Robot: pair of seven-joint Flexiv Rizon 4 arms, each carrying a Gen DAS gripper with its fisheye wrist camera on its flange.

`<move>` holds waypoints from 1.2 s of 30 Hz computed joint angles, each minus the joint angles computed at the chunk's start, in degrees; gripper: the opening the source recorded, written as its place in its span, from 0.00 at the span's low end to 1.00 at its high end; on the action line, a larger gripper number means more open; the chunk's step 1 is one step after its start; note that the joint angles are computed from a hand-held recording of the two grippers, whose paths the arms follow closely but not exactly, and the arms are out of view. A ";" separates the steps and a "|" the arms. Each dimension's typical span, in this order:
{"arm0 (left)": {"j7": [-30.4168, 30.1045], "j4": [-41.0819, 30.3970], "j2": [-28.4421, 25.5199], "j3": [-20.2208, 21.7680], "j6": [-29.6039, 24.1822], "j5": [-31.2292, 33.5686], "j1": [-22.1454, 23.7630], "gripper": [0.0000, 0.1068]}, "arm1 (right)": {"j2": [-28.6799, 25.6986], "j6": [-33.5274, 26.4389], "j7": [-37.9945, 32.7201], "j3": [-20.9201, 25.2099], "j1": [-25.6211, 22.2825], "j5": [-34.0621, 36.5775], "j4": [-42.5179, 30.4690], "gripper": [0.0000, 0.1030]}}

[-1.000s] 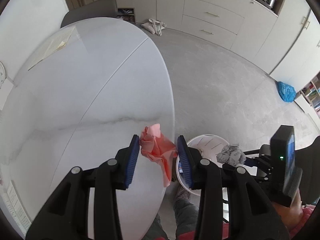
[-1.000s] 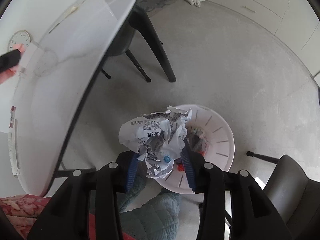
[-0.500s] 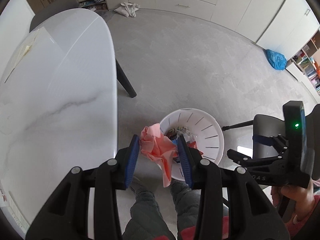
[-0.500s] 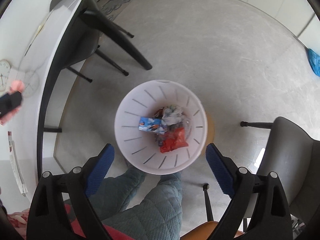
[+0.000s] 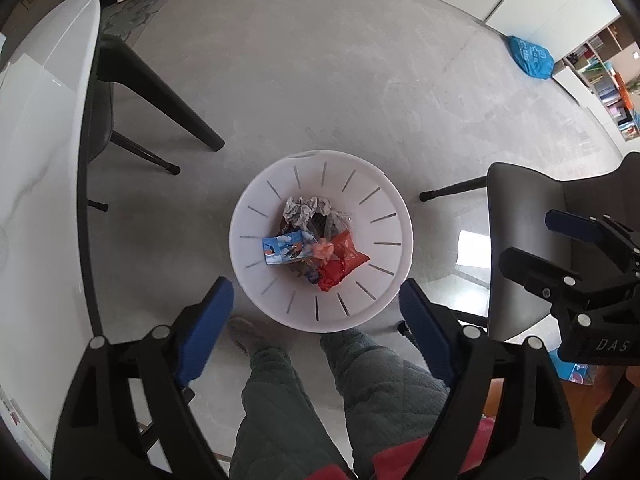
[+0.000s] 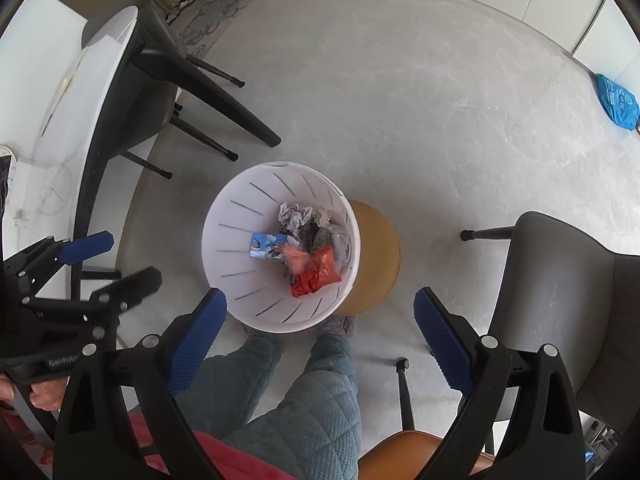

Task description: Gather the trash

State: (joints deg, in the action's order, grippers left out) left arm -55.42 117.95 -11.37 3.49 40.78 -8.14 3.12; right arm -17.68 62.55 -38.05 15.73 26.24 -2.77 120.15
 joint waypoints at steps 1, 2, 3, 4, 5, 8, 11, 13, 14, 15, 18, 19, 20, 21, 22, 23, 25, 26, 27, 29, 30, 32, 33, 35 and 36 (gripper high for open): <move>-0.08 0.05 0.01 -0.08 0.00 0.12 -0.14 0.81 | -0.08 -0.17 -0.32 0.12 -0.19 0.29 0.01 0.91; -0.19 0.11 0.10 -0.11 -0.14 0.24 -0.24 0.82 | -0.15 -0.15 -0.50 0.17 -0.29 0.49 0.12 0.91; -0.42 0.08 0.07 -0.15 -0.25 0.32 -0.35 0.82 | -0.15 -0.12 -0.67 0.24 -0.39 0.71 0.22 0.91; -0.60 0.08 0.17 -0.13 -0.37 0.34 -0.38 0.82 | -0.12 -0.19 -0.71 0.27 -0.39 0.82 0.23 0.91; -0.67 -0.08 0.30 -0.08 -0.61 0.36 -0.33 0.82 | -0.05 -0.04 -0.75 0.21 -0.39 0.79 0.32 0.91; -0.99 0.09 0.96 0.00 -0.51 -0.14 -0.24 0.83 | 0.34 -0.03 -0.75 0.00 -0.29 0.40 0.26 0.91; -0.67 0.38 2.37 0.26 0.23 -1.69 0.27 0.83 | 0.61 0.26 -0.25 -0.36 0.24 -0.74 -0.35 0.91; -0.66 0.83 3.93 0.64 2.10 -3.02 0.73 0.83 | 0.69 0.14 -0.13 -0.65 0.70 -1.99 -1.56 0.91; -0.63 0.98 4.93 0.95 3.26 -3.72 1.06 0.83 | 0.59 -0.02 -0.42 -0.75 1.00 -2.83 -2.72 0.91; -0.72 1.01 5.84 1.24 4.42 -4.29 1.40 0.83 | 0.41 -0.18 -0.94 -0.83 1.25 -3.64 -3.89 0.91; -1.77 0.48 8.72 2.47 8.69 -5.03 2.71 0.85 | -0.64 -1.36 -2.11 -1.45 2.99 -7.49 -8.66 0.91; -2.14 0.12 9.42 2.77 9.76 -5.13 3.15 0.86 | -1.28 -1.96 -2.83 -1.66 3.70 -8.95 -11.01 0.92; -2.31 -0.37 10.41 3.28 11.27 -5.75 3.81 0.86 | -1.82 -2.62 -3.35 -1.87 4.29 -10.07 -12.95 0.97; -2.36 -0.83 11.04 3.61 12.26 -6.42 4.37 0.86 | -2.57 -3.36 -3.82 -2.27 5.24 -11.77 -15.62 0.98; -2.38 -1.16 11.82 4.03 13.60 -7.27 4.97 0.87 | -3.22 -3.74 -4.58 -2.44 5.77 -12.75 -17.75 0.98; -2.64 -1.87 12.63 4.55 15.27 -7.94 5.70 0.89 | -4.14 -4.20 -5.46 -2.70 6.63 -14.13 -20.76 0.98; -2.81 -3.18 13.79 5.36 18.04 -8.88 6.98 0.89 | -5.73 -5.06 -6.63 -3.28 8.14 -16.09 -25.83 0.98; -2.81 -4.09 14.24 5.78 19.30 -9.32 7.69 0.89 | -6.67 -4.82 -7.30 -3.58 8.96 -17.05 -28.86 0.98; -3.36 -5.47 14.59 6.28 20.57 -9.17 8.63 0.89 | -7.61 -4.43 -8.27 -3.63 9.53 -17.46 -31.75 0.98; -4.90 -8.13 14.82 6.88 22.12 -7.94 10.31 0.89 | -9.57 -3.91 -10.00 -4.06 10.96 -18.34 -38.06 0.98; -6.07 -9.79 14.86 7.14 22.43 -6.79 11.24 0.89 | -10.58 -3.88 -10.97 -4.34 11.68 -18.77 -41.29 0.98; -6.99 -13.27 14.68 7.73 23.28 -6.00 12.93 0.89 | -12.56 -4.34 -12.72 -5.37 13.49 -20.07 -47.97 0.98; -7.69 -14.72 14.56 7.97 23.54 -5.47 13.69 0.89 | -13.51 -4.64 -13.27 -6.13 14.45 -20.84 -51.15 0.98; -9.86 -18.46 14.10 8.36 23.54 -4.23 15.32 0.89 | -15.58 -5.53 -13.91 -7.72 16.47 -22.23 -57.95 0.98; -10.40 -19.69 14.02 8.51 23.29 -3.98 15.84 0.89 | -16.65 -6.34 -14.18 -8.34 17.38 -22.58 -61.31 0.98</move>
State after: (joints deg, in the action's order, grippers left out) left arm -65.82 98.26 2.65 12.00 64.07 -12.12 18.96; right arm -34.33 56.21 -52.22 7.39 43.62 -25.36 58.84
